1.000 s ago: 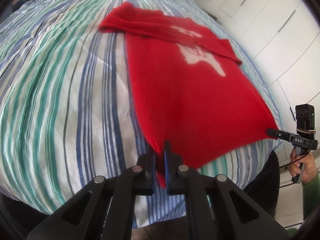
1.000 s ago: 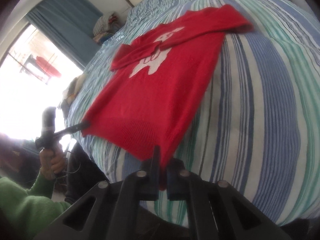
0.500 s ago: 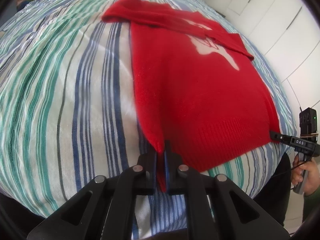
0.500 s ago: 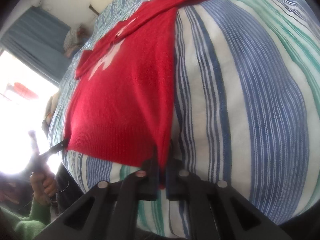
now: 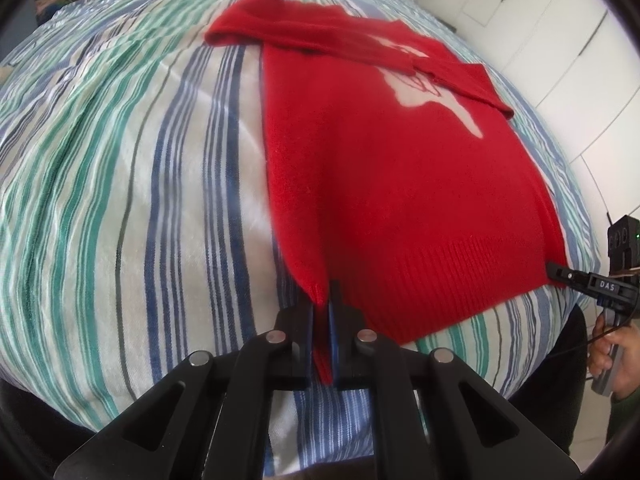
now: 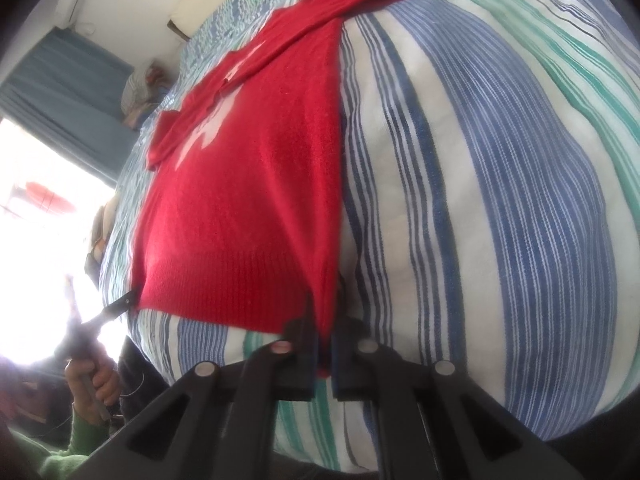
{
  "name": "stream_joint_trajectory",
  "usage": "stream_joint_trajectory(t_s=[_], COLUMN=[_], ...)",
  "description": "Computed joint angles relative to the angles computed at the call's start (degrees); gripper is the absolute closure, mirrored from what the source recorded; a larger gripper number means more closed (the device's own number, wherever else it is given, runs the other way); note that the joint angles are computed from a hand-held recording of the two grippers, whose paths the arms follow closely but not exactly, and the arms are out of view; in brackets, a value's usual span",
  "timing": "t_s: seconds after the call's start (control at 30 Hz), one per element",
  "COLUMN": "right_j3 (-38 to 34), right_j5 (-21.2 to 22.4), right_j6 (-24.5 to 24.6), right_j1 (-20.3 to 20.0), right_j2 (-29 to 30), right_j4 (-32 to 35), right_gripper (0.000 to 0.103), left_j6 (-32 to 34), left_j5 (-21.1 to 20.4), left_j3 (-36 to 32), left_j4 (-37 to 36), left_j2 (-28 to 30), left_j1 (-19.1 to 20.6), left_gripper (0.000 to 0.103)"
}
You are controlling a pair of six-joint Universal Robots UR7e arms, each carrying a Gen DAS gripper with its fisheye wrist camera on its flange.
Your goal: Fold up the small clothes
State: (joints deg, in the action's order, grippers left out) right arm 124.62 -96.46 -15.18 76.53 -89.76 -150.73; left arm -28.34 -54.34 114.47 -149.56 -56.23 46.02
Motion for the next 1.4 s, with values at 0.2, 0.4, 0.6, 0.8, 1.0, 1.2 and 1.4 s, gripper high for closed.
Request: stream_joint_trajectory(t_s=[0.2,0.4,0.6,0.8,1.0,1.2,1.4], right_j3=[0.4,0.7,1.2,-9.5,-24.6,-36.3,-39.2], right_j5=[-2.3,-4.3,-24.9,-31.4,-25.0,-27.9,-17.4], right_j6=[-0.2,0.2,-4.2,-27.6,-42.9,-47.1,-27.1], right_j1=[1.1,1.7,9.3,21.0,22.6,20.2,15.9], right_j2=[-0.4,-2.2,-5.8,4.0,23.5,39.6,36.2], right_j4=[-0.5,1.6,-0.5,-11.7,-10.4,-10.2,-9.8], right_gripper=[0.1,0.091,0.084,0.041,0.041,0.044,0.096], left_j6=[0.5,-1.5,-9.5,-3.8,-8.7,-17.9,-27.0], left_j5=[1.0,0.3,17.3,19.1,11.5,15.5,16.2], left_j3=[-0.2,1.6,2.8,1.0,-0.1,3.1,6.8], left_j4=[2.6,6.4,21.4,5.4,1.9,16.3,23.9], left_j2=[-0.4,-4.8,-9.3,-7.5,-6.7,-11.3,-17.0], left_j1=[-0.8,-2.1,-7.8,-6.8,-6.1,-6.6,-4.7], left_gripper=[0.093,0.029,0.018,0.011,0.011,0.011,0.011])
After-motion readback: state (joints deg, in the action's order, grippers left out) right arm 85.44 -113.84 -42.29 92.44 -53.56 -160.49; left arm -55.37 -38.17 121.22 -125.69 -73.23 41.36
